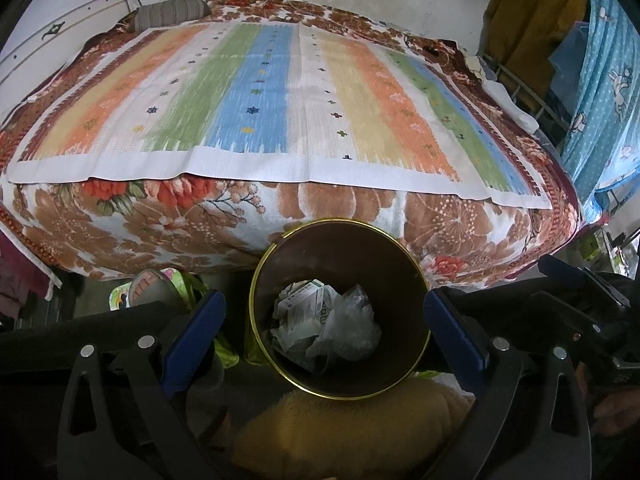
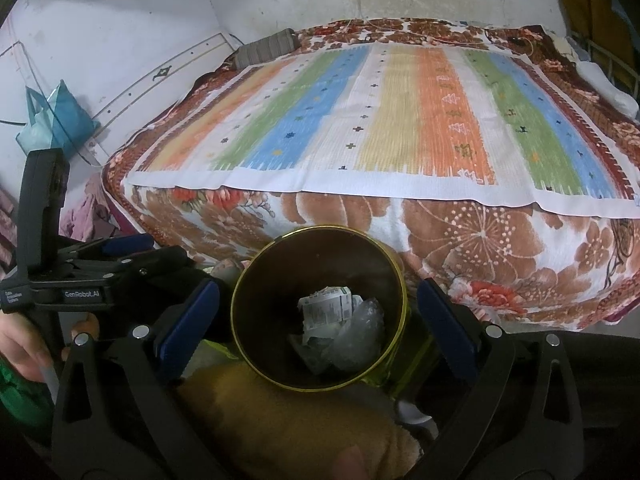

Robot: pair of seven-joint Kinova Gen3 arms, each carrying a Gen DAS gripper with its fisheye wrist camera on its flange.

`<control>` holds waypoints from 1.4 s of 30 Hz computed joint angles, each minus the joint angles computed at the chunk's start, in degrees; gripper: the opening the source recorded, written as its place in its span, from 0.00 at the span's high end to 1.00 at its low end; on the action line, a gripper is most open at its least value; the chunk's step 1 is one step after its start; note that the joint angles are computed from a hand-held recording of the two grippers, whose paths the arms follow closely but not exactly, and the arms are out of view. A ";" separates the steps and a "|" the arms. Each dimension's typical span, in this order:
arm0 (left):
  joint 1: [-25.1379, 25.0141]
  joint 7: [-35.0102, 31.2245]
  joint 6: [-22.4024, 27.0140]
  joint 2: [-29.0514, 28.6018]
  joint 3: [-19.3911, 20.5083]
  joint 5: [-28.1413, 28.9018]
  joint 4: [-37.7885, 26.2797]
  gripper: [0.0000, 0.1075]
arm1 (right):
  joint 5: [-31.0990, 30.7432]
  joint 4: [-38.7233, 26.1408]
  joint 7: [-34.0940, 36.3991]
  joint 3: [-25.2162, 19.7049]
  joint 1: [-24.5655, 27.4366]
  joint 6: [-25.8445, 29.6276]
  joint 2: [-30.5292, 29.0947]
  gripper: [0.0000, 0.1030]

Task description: Collect trash

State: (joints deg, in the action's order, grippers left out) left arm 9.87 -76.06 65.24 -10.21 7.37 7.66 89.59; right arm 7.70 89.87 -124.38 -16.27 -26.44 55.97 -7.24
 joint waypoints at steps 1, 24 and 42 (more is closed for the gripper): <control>0.00 -0.01 0.01 -0.10 -0.03 -0.01 0.17 0.10 | -0.06 0.05 0.21 0.12 0.03 -0.02 -0.05 0.09; 0.18 -0.37 0.02 -0.06 -0.18 0.28 0.48 0.10 | -0.44 0.37 0.12 0.06 0.07 -0.10 -0.23 0.09; -0.26 -0.63 0.41 -0.63 -0.37 0.47 1.35 0.10 | -0.29 0.51 -0.32 -0.09 0.00 -0.07 -0.27 0.09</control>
State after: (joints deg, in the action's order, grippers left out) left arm 9.60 -76.68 65.65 -10.84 7.00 8.14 90.94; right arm 7.40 90.38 -124.71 -16.36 -26.43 55.90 -7.51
